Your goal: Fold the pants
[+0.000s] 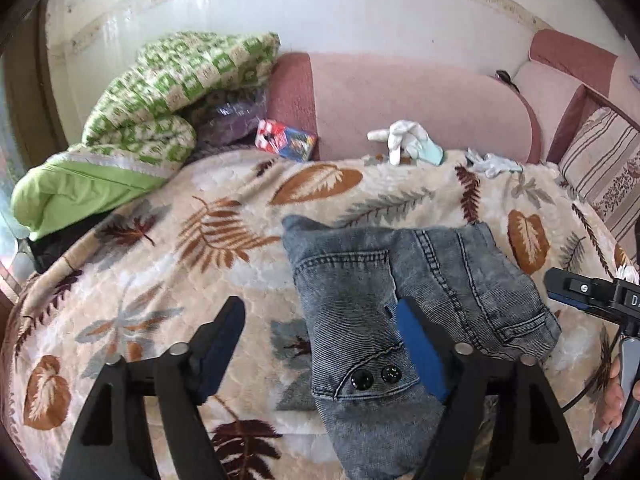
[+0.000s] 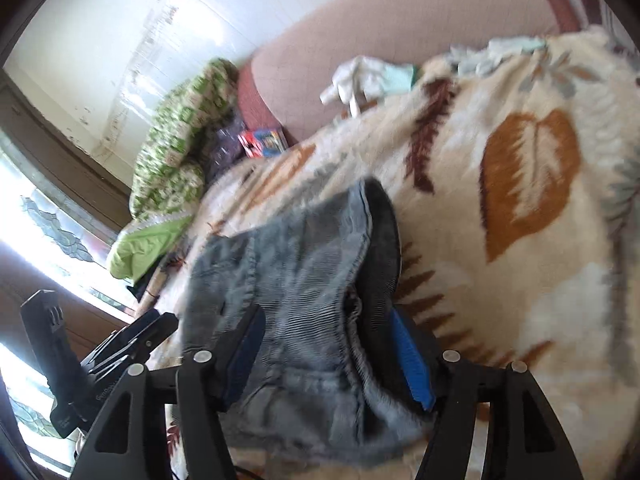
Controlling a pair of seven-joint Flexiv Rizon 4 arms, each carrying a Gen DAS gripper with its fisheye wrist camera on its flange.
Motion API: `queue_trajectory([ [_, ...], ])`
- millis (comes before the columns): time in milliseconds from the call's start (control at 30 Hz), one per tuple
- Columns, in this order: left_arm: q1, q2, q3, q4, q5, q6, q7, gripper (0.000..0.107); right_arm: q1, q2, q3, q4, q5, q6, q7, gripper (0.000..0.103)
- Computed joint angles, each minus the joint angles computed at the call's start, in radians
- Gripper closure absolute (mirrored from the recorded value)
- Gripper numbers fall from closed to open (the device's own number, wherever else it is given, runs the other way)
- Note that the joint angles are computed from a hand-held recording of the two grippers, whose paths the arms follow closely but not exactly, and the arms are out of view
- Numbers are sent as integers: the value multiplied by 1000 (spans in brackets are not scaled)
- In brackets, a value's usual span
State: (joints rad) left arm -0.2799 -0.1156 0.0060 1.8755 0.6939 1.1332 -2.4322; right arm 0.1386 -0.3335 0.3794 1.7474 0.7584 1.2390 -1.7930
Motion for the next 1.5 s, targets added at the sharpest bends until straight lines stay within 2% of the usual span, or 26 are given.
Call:
queue_trajectory([
  [67, -34, 54, -1, -2, 110, -48, -103, 20, -20, 68, 22, 54, 55, 67, -49, 35],
  [133, -47, 107, -32, 3, 191, -112, -172, 19, -29, 140, 40, 105, 122, 118, -127, 34],
  [233, -47, 191, -92, 33, 279, -185, -262, 14, 41, 238, 22, 225, 80, 246, -135, 34],
  [300, -40, 239, -132, 57, 316, -219, -306, 14, 92, 294, 15, 308, 41, 339, -123, 34],
  [400, -22, 308, -185, 102, 350, -254, -367, 14, 143, 359, 16, 375, 93, 428, -185, 33],
  [467, -6, 340, -208, 128, 346, -256, -390, 14, 175, 396, 5, 410, 119, 454, -203, 33],
  [567, 27, 378, -243, 157, 344, -263, -418, 14, 266, 444, -66, 416, 253, 460, -320, 33],
  [633, 48, 398, -266, 172, 342, -276, -434, 14, 309, 454, -93, 427, 282, 492, -349, 33],
  [767, 83, 417, -295, 192, 346, -277, -459, 13, 364, 441, -127, 442, 257, 529, -331, 33],
  [867, 98, 412, -309, 194, 350, -284, -455, 13, 371, 417, -119, 462, 186, 558, -265, 33],
  [1000, 101, 395, -316, 190, 353, -295, -448, 13, 426, 405, -157, 478, 148, 579, -243, 33],
  [1067, 98, 386, -310, 190, 351, -292, -444, 13, 394, 388, -119, 498, 71, 607, -172, 33],
  [1133, 95, 379, -311, 187, 355, -300, -446, 13, 415, 385, -136, 508, 43, 613, -151, 33],
  [1167, 93, 376, -311, 185, 357, -304, -446, 13, 440, 386, -159, 516, 31, 616, -139, 33],
  [1267, 83, 365, -306, 181, 356, -314, -439, 13, 591, 414, -306, 515, 98, 595, -205, 33],
  [1300, 80, 361, -305, 179, 357, -320, -438, 13, 599, 413, -312, 520, 85, 601, -191, 33],
  [1367, 71, 354, -301, 175, 357, -325, -431, 13, 551, 397, -266, 536, 14, 618, -115, 33],
  [1500, 56, 344, -300, 166, 361, -346, -423, 13, 589, 402, -305, 559, -27, 627, -70, 33],
])
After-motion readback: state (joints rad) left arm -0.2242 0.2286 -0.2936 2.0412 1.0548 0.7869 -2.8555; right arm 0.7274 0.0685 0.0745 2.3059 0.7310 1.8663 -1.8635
